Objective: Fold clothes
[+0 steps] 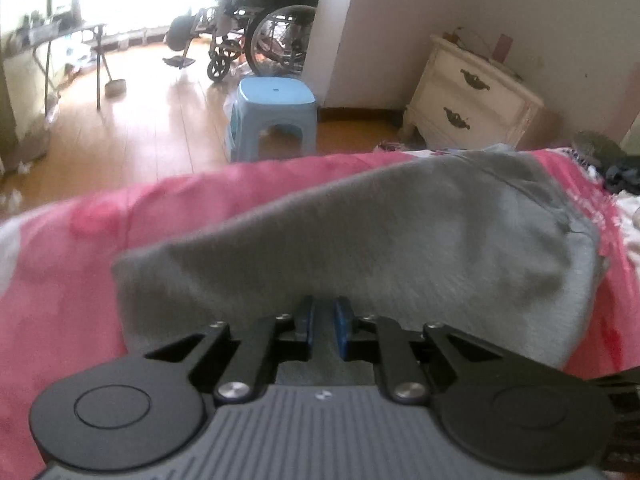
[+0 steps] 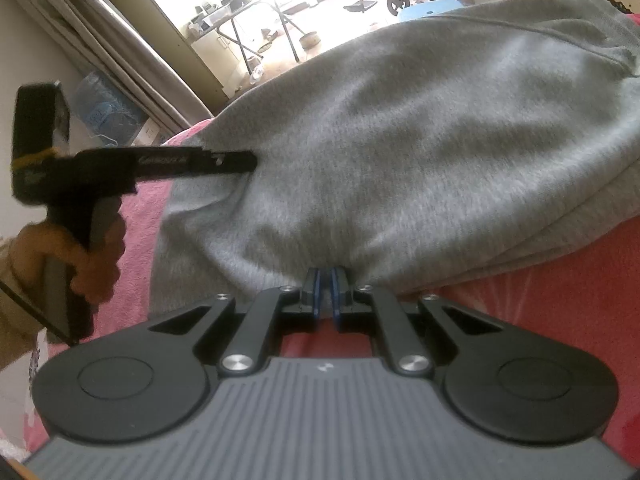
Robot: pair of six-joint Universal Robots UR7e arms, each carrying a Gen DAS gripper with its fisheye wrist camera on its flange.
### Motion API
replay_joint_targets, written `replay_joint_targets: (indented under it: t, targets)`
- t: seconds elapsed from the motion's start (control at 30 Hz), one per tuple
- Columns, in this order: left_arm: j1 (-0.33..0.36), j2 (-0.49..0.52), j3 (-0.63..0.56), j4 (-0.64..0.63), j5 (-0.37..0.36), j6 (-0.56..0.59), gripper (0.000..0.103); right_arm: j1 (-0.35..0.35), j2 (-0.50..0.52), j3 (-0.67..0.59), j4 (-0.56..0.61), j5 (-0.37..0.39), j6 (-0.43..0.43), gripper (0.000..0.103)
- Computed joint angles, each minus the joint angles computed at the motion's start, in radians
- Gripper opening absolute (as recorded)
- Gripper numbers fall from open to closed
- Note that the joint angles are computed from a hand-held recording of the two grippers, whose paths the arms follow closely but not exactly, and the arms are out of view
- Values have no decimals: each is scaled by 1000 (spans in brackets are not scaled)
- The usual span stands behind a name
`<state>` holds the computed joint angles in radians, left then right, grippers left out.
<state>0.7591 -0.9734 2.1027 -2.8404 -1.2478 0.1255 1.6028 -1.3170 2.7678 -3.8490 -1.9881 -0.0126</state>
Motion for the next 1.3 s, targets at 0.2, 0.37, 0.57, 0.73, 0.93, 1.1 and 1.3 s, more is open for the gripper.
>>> replay_joint_targets:
  t: [0.2, 0.37, 0.57, 0.73, 0.93, 1.1, 1.3]
  targets:
    - [43, 79, -104, 15, -13, -54, 4, -10, -1, 7, -11, 20, 5, 3]
    - [68, 87, -139, 8, -56, -112, 4, -21, -5, 9, -13, 38, 7, 3]
    - [63, 44, -136, -56, -80, -188, 26, -29, -11, 12, -10, 50, 11, 3]
    - [28, -49, -90, 35, -122, -142, 28, -29, -15, 14, -7, 50, 13, 3]
    - [-9, -178, 12, 226, -125, -84, 28, -24, -12, 12, -9, 43, 18, 3]
    - [-31, -257, 111, 318, -58, -90, 28, -18, -9, 11, -11, 35, 19, 3]
    - [-33, -277, 132, 313, -26, -92, 29, -14, -9, 11, -10, 30, 17, 3]
